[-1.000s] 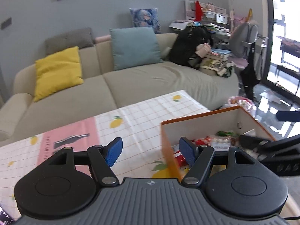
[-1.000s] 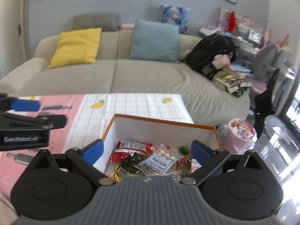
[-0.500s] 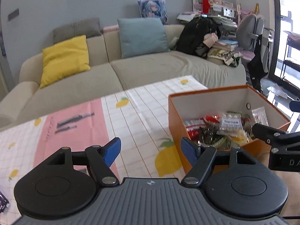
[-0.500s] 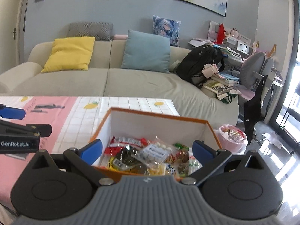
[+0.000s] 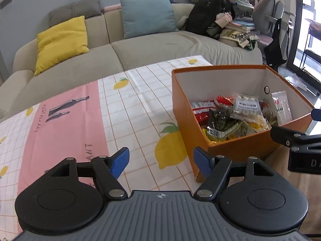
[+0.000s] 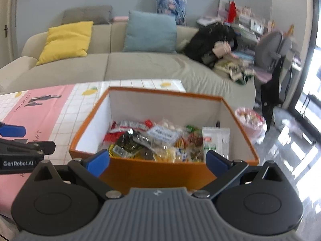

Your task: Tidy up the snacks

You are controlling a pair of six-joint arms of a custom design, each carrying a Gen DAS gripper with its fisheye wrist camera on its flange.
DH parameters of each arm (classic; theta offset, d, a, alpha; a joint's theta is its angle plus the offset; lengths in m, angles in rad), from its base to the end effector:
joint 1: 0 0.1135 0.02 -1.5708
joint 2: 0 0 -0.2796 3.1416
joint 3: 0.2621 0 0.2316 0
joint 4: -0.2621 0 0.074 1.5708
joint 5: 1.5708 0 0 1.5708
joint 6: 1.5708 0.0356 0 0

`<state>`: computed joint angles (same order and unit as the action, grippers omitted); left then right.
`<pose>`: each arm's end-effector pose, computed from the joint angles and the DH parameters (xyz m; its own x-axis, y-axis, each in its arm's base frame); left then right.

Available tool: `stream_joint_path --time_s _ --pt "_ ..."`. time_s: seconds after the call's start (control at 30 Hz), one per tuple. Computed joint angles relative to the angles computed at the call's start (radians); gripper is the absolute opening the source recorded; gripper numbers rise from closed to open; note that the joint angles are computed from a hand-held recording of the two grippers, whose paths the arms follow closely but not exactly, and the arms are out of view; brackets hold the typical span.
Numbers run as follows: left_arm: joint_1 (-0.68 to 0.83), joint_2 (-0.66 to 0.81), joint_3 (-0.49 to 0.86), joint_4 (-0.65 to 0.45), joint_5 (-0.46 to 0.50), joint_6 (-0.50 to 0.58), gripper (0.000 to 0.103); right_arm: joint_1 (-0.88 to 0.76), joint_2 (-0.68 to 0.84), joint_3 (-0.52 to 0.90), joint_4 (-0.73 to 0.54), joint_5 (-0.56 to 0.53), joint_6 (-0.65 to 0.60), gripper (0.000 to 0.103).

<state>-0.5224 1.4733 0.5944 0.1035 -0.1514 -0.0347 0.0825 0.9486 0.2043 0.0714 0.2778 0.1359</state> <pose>0.2277 -0.1249 0.1814 -0.6201 0.3175 -0.7174 0.3786 0.9220 0.0807 0.1472 0.0024 0.1658 -0.5972 0.0814 -0.7980 0.2174 0.9740 -0.0634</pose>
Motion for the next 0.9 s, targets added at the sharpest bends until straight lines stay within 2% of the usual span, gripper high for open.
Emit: stream_joint_path --time_s 0.17,0.57,0.9 --pt "0.0 0.029 0.018 -0.024 0.007 -0.015 0.085 -0.051 0.032 0.002 0.001 -0.047 0.018 0.099" --pt "0.002 0.033 0.029 -0.045 0.009 -0.024 0.085 -0.083 0.047 0.005 0.008 -0.079 0.028 0.099" --pt "0.003 0.029 0.03 -0.049 0.01 -0.029 0.085 -0.053 0.037 -0.008 0.019 -0.051 0.038 0.099"
